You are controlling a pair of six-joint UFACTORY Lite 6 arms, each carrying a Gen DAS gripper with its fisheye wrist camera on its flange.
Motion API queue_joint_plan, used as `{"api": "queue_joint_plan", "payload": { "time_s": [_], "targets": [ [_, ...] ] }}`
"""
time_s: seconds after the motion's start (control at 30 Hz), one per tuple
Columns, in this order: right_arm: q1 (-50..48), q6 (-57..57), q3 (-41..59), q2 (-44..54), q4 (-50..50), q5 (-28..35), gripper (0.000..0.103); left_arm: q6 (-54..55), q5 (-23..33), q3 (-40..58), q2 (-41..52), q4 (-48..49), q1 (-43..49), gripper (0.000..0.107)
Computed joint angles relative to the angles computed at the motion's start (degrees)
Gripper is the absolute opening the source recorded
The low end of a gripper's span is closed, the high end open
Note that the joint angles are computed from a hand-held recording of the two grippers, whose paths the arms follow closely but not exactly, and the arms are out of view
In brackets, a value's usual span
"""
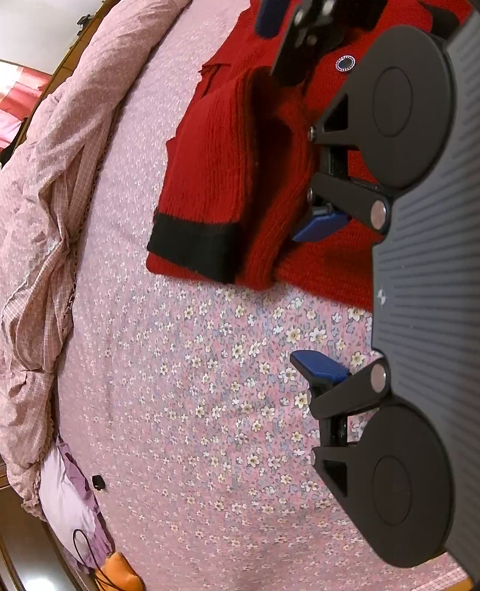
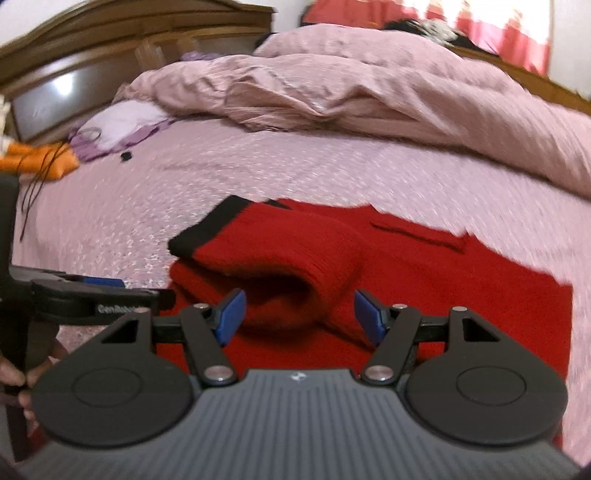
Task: Fold small clothes
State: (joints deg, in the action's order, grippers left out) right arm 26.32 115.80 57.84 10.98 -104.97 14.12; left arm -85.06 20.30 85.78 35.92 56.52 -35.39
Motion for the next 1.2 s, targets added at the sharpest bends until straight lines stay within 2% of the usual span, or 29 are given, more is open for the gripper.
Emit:
{"api": "queue_joint_plan", "payload": {
  "time_s": [0.17,0.3,0.43,0.63,0.7,0.77,0.93,1.03,1.2],
  "targets": [
    [1.52,-16.29,8.74,7.23,12.89,1.0,0.067,3.88,-1.16,-0.09,-0.24,-2.43,1.26,0.07],
    [2.38,-30.38,15.11,13.45,21.31,3.08,0.067,11.1,-3.38,0.06,-0.11,-9.75,2.9,0.07],
    [3.23,-33.08,18.98,18.01,19.34,5.8,0.068,12.89,-3.43,0.95,0.88,-11.42,3.34,0.07],
    [2.7,-32.37,23.31,23.24,18.29,5.76,0.068,19.4,-3.35,3.24,2.91,-17.15,3.84,0.07],
    [2.27,-27.56,22.63,23.3,14.99,5.55,0.054,19.8,-3.0,3.92,3.31,-17.31,3.76,0.07],
    [1.86,-23.76,21.69,22.61,13.07,6.14,0.027,19.65,-2.72,4.39,3.47,-17.27,3.7,0.07],
    [-1.27,-5.39,16.16,16.6,0.59,4.44,0.017,18.95,-1.81,5.96,4.07,-15.91,2.86,0.07],
    [-2.63,7.14,10.62,11.29,-8.84,6.0,0.016,18.78,-0.77,7.09,4.75,-15.1,1.85,0.07],
    [-7.16,29.1,1.16,2.69,-22.66,5.08,0.015,16.31,1.09,8.79,6.34,-13.0,0.39,0.07]
  ]
}}
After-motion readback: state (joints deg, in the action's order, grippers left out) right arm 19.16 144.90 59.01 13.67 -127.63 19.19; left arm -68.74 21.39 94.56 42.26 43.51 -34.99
